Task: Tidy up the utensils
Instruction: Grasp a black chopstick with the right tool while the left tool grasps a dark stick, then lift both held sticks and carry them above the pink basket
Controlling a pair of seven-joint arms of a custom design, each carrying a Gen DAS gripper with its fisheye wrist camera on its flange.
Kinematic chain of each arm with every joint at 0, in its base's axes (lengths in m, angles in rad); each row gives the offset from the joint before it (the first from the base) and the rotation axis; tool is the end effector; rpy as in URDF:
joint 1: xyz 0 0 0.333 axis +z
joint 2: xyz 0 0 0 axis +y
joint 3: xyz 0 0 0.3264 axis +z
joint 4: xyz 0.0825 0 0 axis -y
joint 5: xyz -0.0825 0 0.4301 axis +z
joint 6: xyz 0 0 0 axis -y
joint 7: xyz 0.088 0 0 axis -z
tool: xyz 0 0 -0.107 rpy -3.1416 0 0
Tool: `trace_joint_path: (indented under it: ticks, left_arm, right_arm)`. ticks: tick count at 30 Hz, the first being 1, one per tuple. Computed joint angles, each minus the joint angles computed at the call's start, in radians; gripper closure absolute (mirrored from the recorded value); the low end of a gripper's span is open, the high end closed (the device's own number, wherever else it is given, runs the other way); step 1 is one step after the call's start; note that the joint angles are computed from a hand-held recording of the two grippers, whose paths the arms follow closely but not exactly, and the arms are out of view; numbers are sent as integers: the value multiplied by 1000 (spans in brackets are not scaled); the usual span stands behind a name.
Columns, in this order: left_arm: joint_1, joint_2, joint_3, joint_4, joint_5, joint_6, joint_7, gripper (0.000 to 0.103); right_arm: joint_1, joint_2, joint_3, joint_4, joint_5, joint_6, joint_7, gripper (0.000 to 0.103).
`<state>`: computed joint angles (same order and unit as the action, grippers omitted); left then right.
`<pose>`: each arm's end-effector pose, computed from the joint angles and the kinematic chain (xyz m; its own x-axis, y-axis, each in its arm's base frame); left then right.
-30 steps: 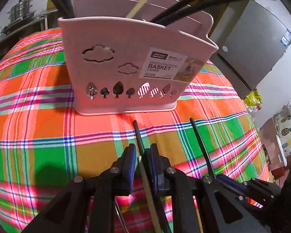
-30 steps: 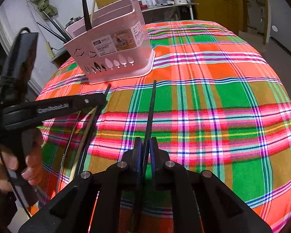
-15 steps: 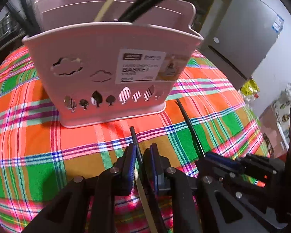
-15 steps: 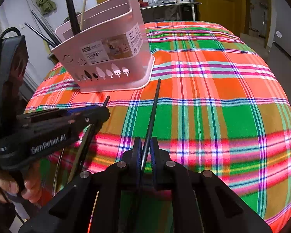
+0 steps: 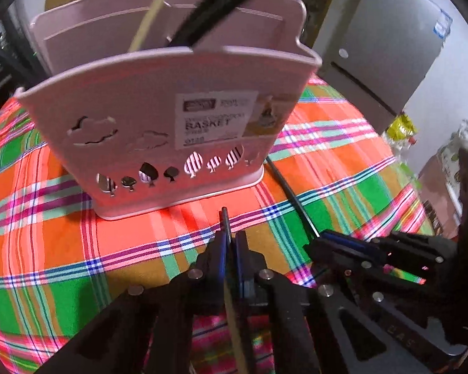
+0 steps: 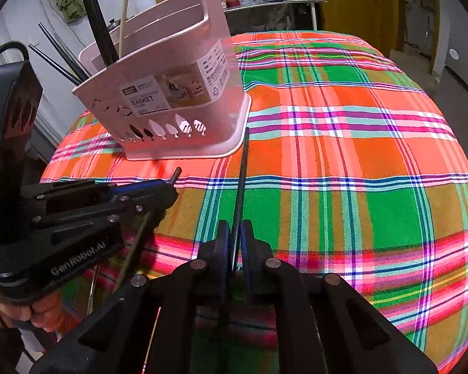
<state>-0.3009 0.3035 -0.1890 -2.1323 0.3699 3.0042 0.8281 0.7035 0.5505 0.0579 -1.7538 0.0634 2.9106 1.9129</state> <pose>0.5599 -0.3239 0.3048 -0.1311 -0.9677 0.2155 -0.8628 0.0043 -0.5056 0.5486 0.5099 0.3039 0.3936 -0.8809 -0.2630 -0.8326 -0.2204 -0.5081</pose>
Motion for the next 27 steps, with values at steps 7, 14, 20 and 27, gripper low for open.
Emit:
trace_joint_path:
  ticks: [7,14,20,27]
  left_arm:
    - [45,-101,-36,-90,-53,90,23,99]
    - [26,-235,8,-178,7,146,-46,99]
    - [74,-341,-13,-217,149,167,-161,99]
    - [170,-449,-107,-245,204,176,-199,99]
  right_arm:
    - [3,-40,-2,-54,13,63,4,97]
    - [19,-111,-17,-135,26,147,20,97]
    - [73,-169,-72,-189,18,220,45,97]
    - [216,-216,-221,-217,-20,269,93,97]
